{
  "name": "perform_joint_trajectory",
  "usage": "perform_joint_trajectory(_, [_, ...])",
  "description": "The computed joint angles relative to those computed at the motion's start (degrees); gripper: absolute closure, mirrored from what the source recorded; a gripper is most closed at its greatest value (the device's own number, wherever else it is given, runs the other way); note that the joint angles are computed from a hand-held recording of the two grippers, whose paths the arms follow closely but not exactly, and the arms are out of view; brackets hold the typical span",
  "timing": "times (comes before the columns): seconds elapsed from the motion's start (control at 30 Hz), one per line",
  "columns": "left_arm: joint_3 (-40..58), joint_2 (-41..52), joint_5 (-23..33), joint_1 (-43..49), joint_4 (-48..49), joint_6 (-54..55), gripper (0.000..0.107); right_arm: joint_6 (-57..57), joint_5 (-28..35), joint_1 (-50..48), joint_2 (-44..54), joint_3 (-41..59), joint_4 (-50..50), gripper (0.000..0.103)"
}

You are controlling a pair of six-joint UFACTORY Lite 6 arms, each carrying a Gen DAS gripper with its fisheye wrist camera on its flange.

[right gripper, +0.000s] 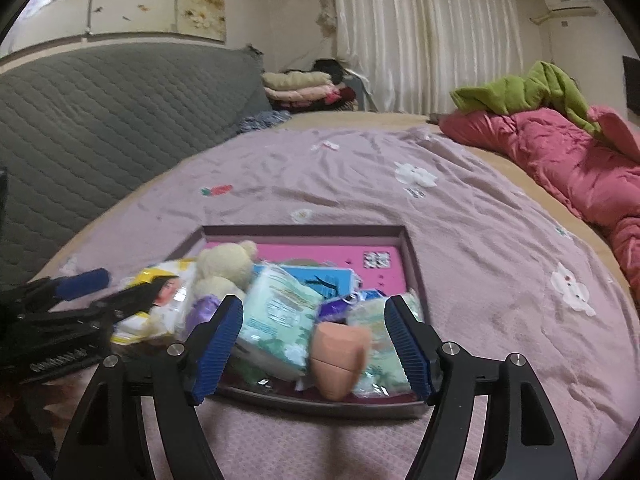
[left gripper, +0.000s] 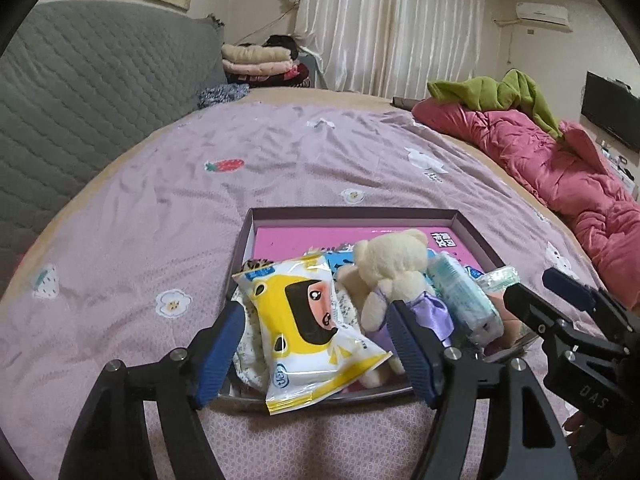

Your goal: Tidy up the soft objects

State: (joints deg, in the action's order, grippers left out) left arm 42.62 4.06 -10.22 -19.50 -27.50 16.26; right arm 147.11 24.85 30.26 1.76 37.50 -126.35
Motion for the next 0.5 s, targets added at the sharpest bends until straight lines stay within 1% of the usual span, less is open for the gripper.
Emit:
perform_joint_trajectory(0.03, [0.4,0.6,0.0,0.0,-2.0,1.9,0.034,0.0,-0.6,-0.5,0.6,0.4,0.2,0.028])
perform_joint_trajectory(0.13, [1.4,2.4,0.6,0.4,-1.4,1.6,0.034,0.6,-1.6,-1.1,2.0,1.0,-0.2,0.028])
perform_joint_trajectory(0.2, [2.2,3.6,1.2,0.5,1.2,-0.7,0.034,-1.6,-1.6,-0.9,3.7,2.1,1.7,0.028])
perform_joint_trajectory(0.27, [3.0,4.7,1.7,0.4,1.5,-0.9,0.034,-2.0,-1.7,-1.0,5.5,3.2,1.8,0.028])
perform_joint_trajectory(0.3, [3.2,5.0,1.8,0.5,3.0,-2.3,0.034,-1.8,-1.8,-1.2,6.2,3.6,1.7,0.028])
perform_joint_trajectory(0.5, [3.7,5.7,2.1,1.2,5.2,-4.7,0.034,0.4,-2.6,-2.7,9.6,5.6,-0.5,0.027])
